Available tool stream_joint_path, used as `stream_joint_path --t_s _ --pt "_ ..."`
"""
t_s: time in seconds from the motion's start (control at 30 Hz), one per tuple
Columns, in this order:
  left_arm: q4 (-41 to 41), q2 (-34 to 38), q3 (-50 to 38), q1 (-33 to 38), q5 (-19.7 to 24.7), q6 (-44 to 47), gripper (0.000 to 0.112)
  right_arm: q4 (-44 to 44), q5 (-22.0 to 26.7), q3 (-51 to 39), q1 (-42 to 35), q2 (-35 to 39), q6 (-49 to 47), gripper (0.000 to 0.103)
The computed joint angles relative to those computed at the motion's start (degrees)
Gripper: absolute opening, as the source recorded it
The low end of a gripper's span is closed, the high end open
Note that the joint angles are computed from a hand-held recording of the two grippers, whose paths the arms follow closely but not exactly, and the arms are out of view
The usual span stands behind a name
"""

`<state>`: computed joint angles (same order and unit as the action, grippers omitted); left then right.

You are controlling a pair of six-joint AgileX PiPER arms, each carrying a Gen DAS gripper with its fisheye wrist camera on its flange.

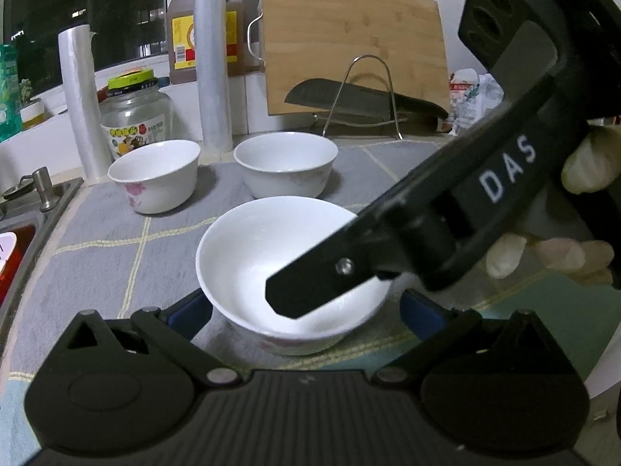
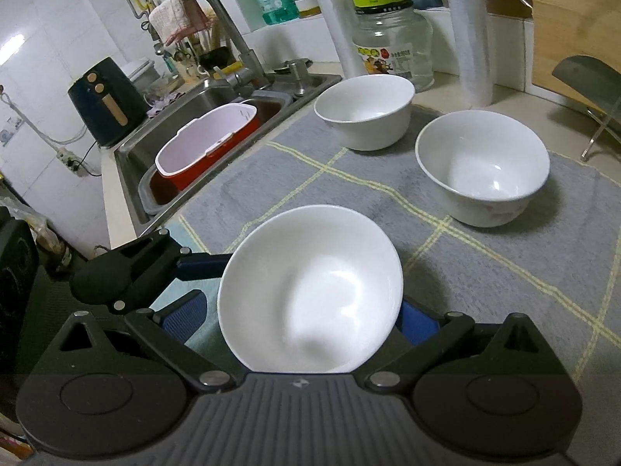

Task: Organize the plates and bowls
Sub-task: 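Lift the white bowl with the right gripper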

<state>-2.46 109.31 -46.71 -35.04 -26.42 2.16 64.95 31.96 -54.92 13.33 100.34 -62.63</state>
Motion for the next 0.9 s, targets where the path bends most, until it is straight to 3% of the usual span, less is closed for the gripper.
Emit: stream_joint_path --t_s 0.5,0.9 --pt "6.25 2.01 -5.02 -3.98 2.31 -4.46 0.102 -1.88 -1.8 8.43 -5.84 -9.06 0.55 0.103" --pt "20.31 5.56 -11.96 -5.07 5.32 -14.93 0.102 -3.41 -0.75 13.7 -14.57 -14.22 -0.7 0.103"
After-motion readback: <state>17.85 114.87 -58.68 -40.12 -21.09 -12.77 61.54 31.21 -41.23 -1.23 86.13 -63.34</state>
